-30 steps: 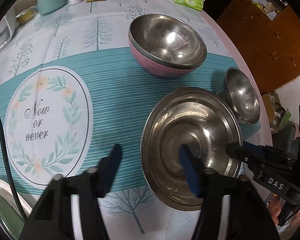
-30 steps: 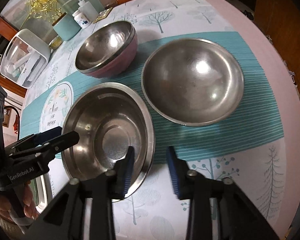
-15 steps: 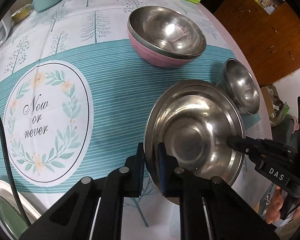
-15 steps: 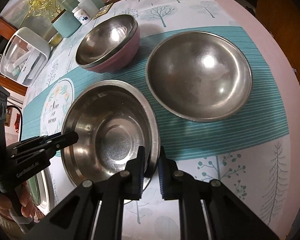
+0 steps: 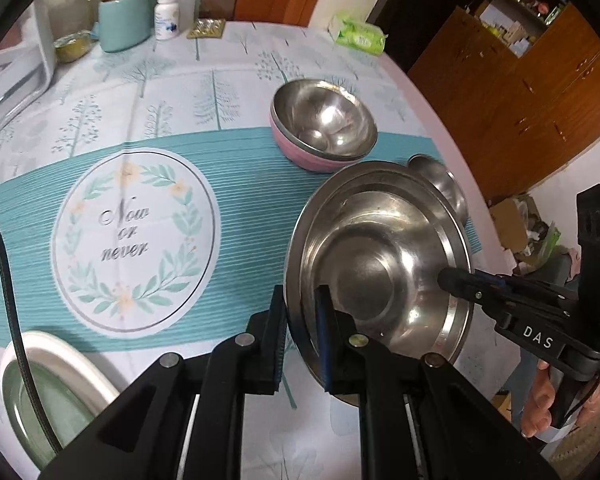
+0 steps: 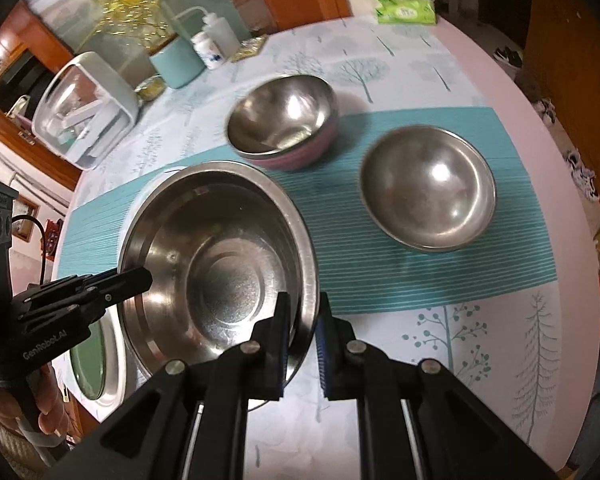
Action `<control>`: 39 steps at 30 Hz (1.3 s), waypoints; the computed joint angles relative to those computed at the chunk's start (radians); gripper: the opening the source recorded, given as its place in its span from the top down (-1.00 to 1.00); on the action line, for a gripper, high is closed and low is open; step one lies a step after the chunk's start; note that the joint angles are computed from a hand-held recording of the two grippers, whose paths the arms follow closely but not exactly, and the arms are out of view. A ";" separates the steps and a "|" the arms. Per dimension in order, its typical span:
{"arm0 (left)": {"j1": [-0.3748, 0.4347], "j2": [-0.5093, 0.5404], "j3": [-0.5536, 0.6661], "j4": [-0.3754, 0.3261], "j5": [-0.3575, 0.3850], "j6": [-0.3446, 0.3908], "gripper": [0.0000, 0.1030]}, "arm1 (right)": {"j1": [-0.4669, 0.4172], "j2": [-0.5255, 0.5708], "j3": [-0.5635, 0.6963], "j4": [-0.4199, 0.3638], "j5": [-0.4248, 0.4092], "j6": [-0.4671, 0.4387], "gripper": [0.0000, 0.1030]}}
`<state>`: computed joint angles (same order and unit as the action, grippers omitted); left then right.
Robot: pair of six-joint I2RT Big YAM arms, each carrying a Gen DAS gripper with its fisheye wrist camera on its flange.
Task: Organize plates and bowls
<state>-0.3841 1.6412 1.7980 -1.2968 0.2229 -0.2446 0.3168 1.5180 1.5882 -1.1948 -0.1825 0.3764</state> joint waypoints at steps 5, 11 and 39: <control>0.011 -0.089 -0.074 0.004 -0.017 0.017 0.79 | 0.039 -0.038 -0.003 -0.005 0.004 0.007 0.78; 0.012 -0.190 -0.179 -0.014 -0.064 0.070 0.79 | 0.101 -0.077 -0.026 -0.032 0.023 -0.008 0.77; 0.018 -0.290 -0.460 -0.035 -0.039 0.054 0.63 | 0.208 -0.041 -0.149 -0.118 0.010 -0.019 0.74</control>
